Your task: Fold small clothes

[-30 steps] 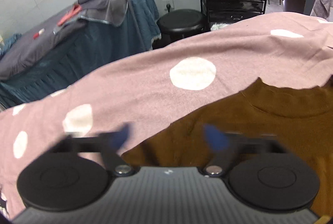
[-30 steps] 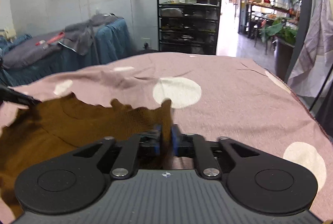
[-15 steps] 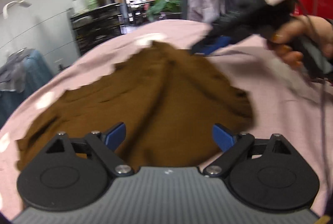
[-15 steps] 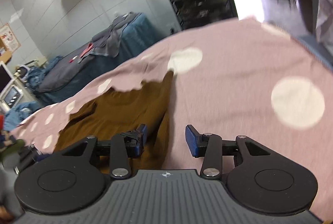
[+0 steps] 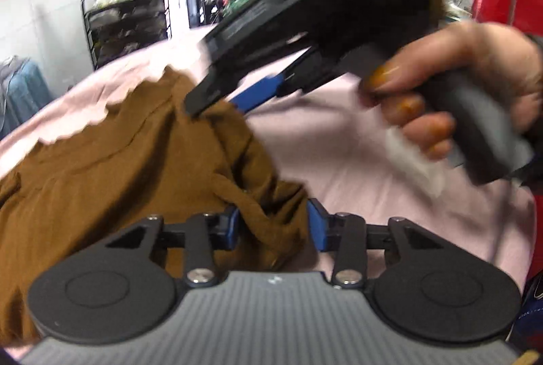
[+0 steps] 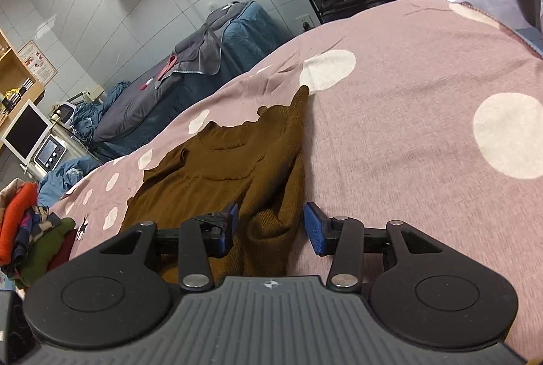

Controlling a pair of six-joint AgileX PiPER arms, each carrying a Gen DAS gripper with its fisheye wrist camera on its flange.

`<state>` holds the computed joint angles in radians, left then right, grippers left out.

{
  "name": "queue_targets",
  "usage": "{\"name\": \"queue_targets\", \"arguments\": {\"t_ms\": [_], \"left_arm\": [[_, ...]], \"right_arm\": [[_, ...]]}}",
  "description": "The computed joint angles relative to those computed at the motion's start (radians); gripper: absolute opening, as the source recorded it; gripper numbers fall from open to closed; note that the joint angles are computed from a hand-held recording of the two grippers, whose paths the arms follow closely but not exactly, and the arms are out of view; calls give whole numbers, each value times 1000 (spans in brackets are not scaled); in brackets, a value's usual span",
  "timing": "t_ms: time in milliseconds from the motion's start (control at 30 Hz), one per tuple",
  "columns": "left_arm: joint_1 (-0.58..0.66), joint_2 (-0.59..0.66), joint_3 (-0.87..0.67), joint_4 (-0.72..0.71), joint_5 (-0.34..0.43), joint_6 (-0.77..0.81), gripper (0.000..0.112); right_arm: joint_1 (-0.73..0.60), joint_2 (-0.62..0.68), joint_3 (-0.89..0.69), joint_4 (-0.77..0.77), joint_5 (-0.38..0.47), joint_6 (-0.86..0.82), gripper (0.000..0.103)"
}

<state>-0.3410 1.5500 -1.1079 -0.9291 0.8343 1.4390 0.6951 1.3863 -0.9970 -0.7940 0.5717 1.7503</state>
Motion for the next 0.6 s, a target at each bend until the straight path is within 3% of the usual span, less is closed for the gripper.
{"name": "queue_targets", "arguments": {"t_ms": [133,167,233,367,467,600], "left_arm": [[5,15,-30,10,32,-69,25],[14,28,-45,17,45,-99,19],[39,55,-81,29,80,-145,12],[135,96,-164,-7,201,-183,7],[212,124,-230,-39,221,-168,6],[363,223,-408,-52,284,-258,6]], "right_arm": [[-39,47,-50,92,-22,-144,70],[-48,58,-61,118,-24,-177,48],[-58,90,-99,180,13,-241,19],[-37,98,-100,111,38,-137,16],[0,100,-124,-3,66,-39,15],[-18,160,-224,-30,-5,-15,15]]}}
